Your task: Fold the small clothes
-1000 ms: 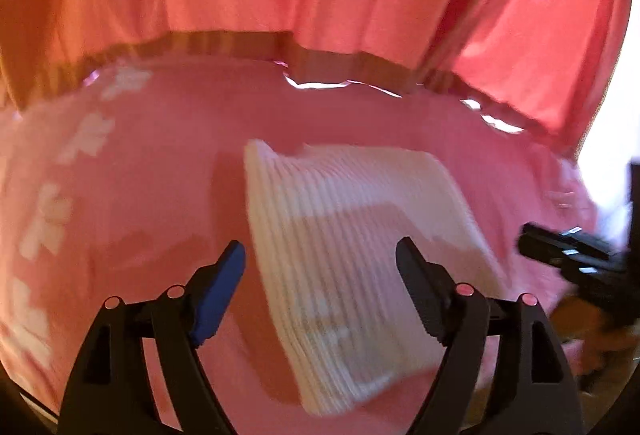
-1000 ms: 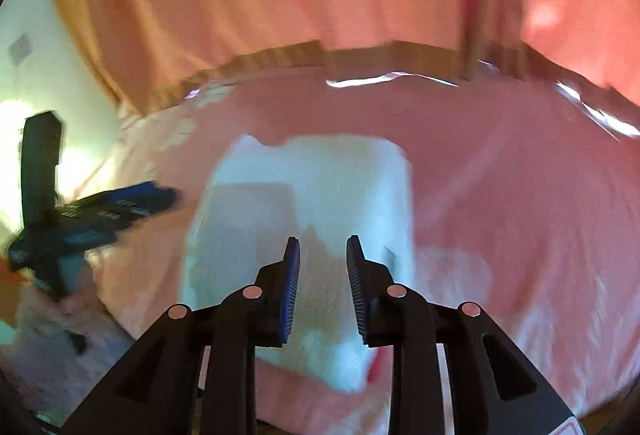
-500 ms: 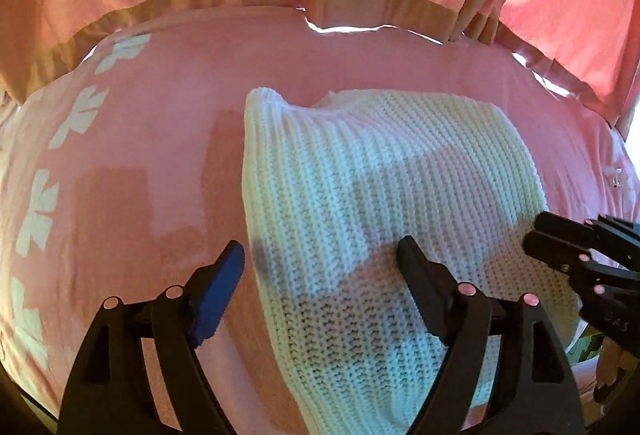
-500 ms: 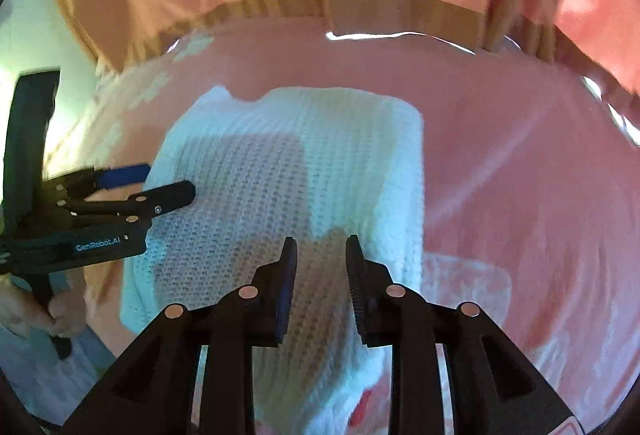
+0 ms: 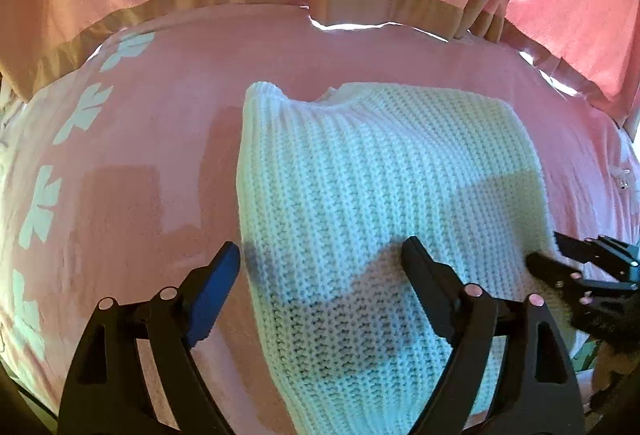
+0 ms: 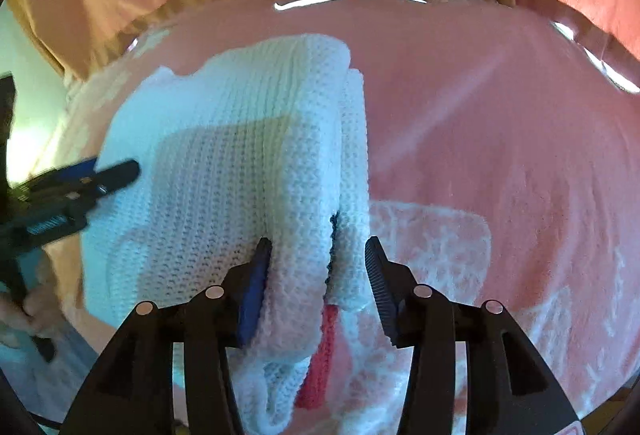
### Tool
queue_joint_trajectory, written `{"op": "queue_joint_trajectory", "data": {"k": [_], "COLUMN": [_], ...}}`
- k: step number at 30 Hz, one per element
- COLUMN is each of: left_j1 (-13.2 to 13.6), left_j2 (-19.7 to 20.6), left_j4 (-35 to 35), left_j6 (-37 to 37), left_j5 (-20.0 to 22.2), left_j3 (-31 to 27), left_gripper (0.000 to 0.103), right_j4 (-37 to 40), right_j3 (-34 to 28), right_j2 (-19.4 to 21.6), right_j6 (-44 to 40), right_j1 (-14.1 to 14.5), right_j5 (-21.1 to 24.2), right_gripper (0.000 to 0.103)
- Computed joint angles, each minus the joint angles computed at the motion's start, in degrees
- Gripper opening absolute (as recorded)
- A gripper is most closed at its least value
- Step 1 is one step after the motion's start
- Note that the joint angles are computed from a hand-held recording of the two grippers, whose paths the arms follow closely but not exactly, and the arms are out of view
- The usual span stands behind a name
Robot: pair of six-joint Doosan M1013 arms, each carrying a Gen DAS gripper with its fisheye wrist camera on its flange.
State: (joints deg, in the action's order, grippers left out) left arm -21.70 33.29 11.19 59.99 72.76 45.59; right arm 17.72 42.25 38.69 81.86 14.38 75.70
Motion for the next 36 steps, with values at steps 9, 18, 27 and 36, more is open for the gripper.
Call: {"op": "queue_joint_trajectory", "data": {"k": [9, 18, 27, 36], "left_j1": [4.4, 8.2, 7.3, 6.0], "left_j2": [-5.1, -4.9, -3.6, -7.7], "left_j4": [-18.3, -34.1, -34.1, -37.3], "left_j6": [-3.6, -4.5, -0.5, 14.7], "left_j5": [-11.4, -12.7, -12.2, -18.5], "left_j3": [8.3, 13.3, 10.5, 6.8], "left_gripper": [0.092, 0.096, 0.057, 0.044], "right_j4": [2.4, 14.2, 22.1, 25.3], "right_j3": [-0.7, -4.6, -4.4, 1.2], "right_j2": [0.2, 5.2, 5.0, -5.5], "right_j6": [3.3, 8.4, 8.3, -0.3], "right_j1": [-1.1, -2.9, -3.6, -3.9], "right_j5": [-1.5, 6.7, 5.7, -8.1], "right_gripper": [0.071, 0.087, 0.034, 0.030]}}
